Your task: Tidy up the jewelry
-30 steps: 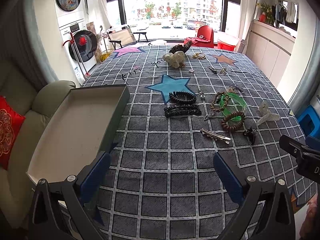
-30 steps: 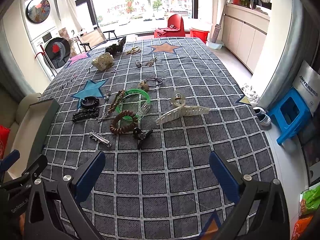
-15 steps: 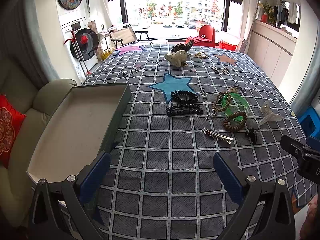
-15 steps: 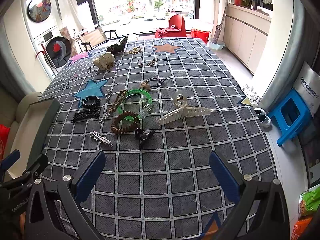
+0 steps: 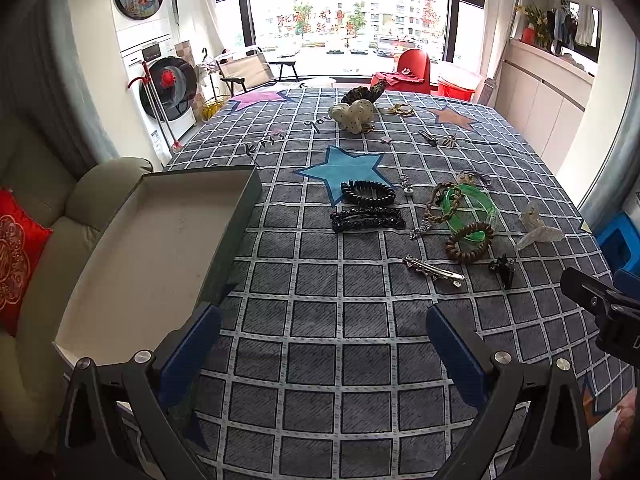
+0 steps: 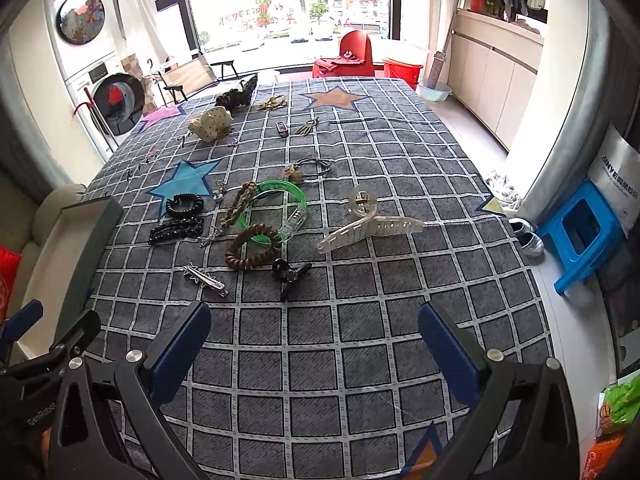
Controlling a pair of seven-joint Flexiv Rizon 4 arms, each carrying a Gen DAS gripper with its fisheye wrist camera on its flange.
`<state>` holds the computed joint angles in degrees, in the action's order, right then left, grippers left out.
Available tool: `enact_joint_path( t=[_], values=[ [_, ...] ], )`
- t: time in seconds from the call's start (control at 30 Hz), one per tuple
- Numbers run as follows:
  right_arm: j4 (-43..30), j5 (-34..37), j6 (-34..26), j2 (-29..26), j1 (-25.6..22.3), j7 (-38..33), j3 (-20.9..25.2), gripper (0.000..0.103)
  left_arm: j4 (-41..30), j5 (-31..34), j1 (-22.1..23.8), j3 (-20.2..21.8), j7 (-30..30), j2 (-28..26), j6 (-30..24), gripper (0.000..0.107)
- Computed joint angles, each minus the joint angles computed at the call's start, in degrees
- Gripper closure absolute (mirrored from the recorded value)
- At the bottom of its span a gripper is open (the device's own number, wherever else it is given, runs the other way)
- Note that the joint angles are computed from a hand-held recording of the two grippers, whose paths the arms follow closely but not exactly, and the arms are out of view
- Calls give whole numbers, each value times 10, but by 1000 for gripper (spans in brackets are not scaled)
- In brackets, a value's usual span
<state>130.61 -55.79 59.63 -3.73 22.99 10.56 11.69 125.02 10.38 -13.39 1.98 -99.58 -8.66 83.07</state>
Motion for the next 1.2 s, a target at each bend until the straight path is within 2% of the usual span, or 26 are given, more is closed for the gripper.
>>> enact_joint_path(
  t=[1.2],
  values=[
    [0,0,1,0,-1,-1,0,0,0,7,-3,1,-9,0,-4,4]
  ],
)
